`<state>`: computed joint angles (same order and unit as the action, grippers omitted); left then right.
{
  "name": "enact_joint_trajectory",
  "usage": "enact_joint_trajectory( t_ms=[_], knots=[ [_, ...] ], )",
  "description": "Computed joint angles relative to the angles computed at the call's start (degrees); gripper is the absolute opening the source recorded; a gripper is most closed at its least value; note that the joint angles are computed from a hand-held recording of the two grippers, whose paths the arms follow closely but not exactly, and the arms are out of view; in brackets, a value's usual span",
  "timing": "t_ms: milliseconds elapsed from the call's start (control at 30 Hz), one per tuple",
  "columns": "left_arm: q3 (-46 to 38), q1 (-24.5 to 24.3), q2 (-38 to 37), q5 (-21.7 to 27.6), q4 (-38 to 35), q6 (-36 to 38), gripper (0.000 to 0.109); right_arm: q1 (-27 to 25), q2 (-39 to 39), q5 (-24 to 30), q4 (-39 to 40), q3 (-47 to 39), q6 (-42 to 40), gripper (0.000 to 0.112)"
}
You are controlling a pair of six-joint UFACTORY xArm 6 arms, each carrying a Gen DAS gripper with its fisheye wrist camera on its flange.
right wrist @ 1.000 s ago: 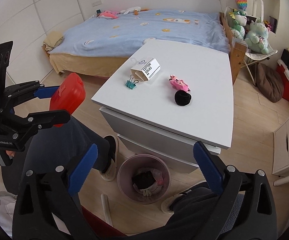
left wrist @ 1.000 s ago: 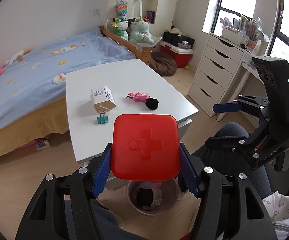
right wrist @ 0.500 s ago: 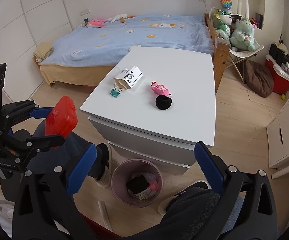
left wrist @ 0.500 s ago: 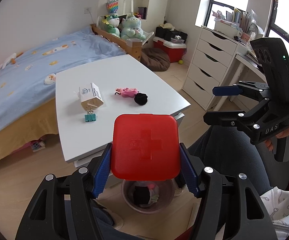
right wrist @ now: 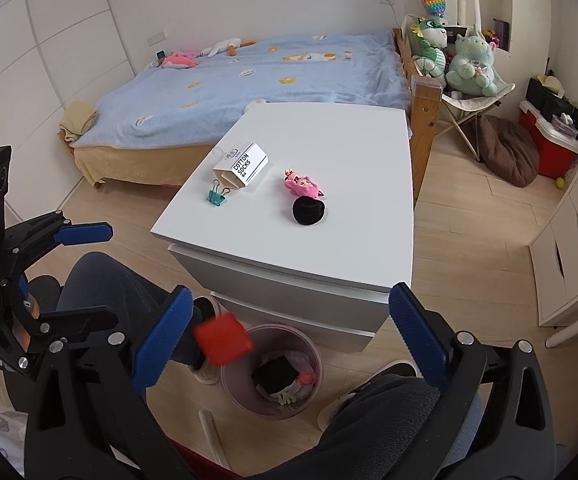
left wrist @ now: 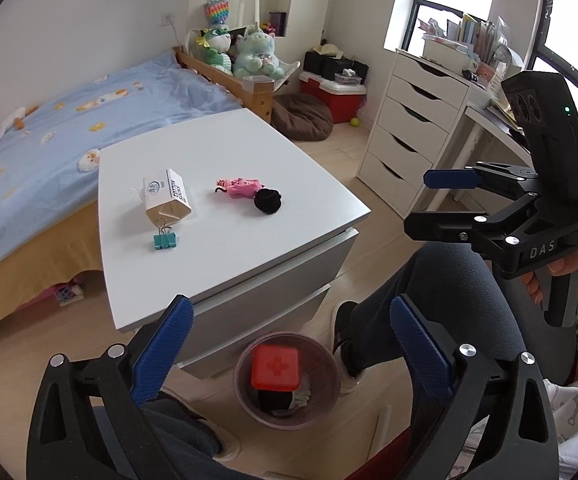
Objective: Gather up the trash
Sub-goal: 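Move the right gripper over the black scrunchie on the table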
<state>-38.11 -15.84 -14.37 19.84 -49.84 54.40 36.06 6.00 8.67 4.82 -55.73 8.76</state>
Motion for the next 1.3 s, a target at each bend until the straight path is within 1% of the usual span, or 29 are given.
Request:
enact_joint_trajectory(
  t_ms=[200, 533, 667, 767, 900, 1067, 1300],
  knots=[
    [0.4, 0.2, 0.6, -2.5, 2.7, -3.4, 0.095, -0.1, 0.1, 0.3, -1.9, -0.2, 1.7, 0.098],
    [0.1, 1.2, 0.5, -3.4, 0.0, -2.5, 0.095, 0.2, 0.7, 0.4, -3.0, -1.0, 2.4, 0.098],
    [-0.4, 1.7, 1.0, -3.9, -0.4, -2.7, 0.095, 0.4, 1.6, 0.8, -2.7, -2.1, 1.7, 0.098],
    [-1.0, 2.1, 1.4, -4.0, -2.2, -1.9, 0.095, 0.3, 2.7, 1.3, -2.6, -3.7, 1.1, 0.098],
    [-1.5, 2.7, 2.1, -4.4, -2.4, -3.0, 0.095, 0.0, 4.9, 2.7, -2.9, -6.8, 0.6, 0.098],
    [-1.9, 3.0, 2.5, -5.5, -2.8, -3.3, 0.095, -0.2, 8.9, 5.0, -1.2, -12.5, -2.0, 0.098],
    [-2.9, 3.9, 3.5, -5.6, -3.8, -2.8, 0.095, -0.9, 17.0, 10.9, -0.4, -23.6, -4.0, 0.098]
  ],
)
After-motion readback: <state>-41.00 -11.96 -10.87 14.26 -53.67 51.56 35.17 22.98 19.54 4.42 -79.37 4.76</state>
